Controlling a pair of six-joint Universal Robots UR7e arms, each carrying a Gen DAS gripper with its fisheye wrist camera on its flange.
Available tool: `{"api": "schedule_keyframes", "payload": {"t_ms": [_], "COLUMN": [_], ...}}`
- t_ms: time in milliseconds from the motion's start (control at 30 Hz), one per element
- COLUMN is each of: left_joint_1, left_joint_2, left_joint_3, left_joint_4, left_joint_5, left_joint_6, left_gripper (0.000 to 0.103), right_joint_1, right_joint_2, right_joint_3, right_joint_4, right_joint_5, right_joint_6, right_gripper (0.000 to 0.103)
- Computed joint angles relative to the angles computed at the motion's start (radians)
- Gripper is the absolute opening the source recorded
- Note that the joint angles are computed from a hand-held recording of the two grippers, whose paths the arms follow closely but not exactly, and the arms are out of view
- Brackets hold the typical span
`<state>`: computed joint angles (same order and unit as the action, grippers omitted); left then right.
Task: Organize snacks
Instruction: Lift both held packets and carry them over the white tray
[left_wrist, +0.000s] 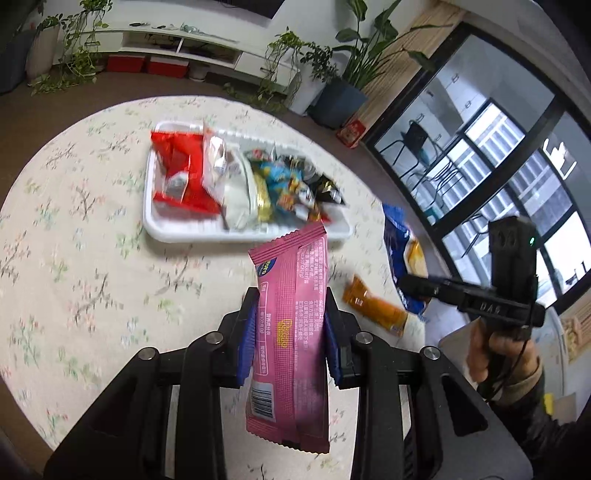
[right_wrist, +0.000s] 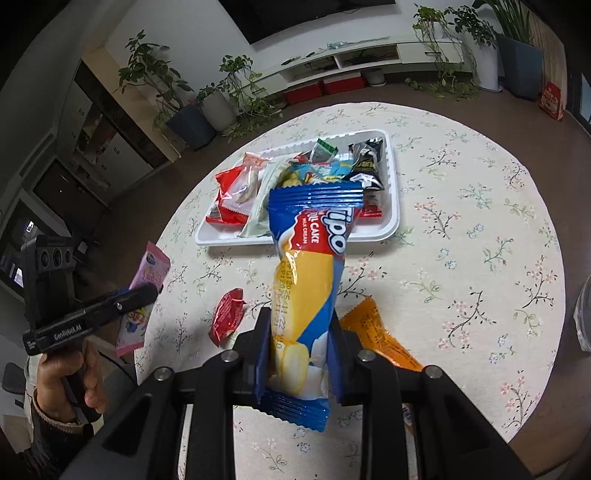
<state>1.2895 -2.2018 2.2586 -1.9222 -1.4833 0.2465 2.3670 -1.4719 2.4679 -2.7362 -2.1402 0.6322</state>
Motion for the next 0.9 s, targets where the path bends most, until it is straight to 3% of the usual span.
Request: {"api": "schedule_keyframes", "payload": {"t_ms": [533,700,900], "left_joint_1": [0.019,-0.020,-0.074], "left_joint_2": [0.238,0.319,0.416], "left_joint_3": [-0.168,-0.210,-0.230], "left_joint_4": [-0.137,-0.178,-0.247], "left_joint_5": [-0.023,-0.014,0.002], "left_joint_6": [-0.004,-0.027,-0.063], "left_gripper": [0.029,0.029,0.029], "right_joint_1": [-0.115,-0.147,-0.183], "right_joint_2": [-0.114,-0.065,0.087], "right_joint_3": [-0.036,-0.103,-0.228], "right_joint_4": [-0.029,-0.054,-0.082], "right_joint_5": [-0.002,0.033,0.113], "right_joint_6": [-0.125,-0.192,-0.270], "right_gripper": [0.029,0.029,0.029]}}
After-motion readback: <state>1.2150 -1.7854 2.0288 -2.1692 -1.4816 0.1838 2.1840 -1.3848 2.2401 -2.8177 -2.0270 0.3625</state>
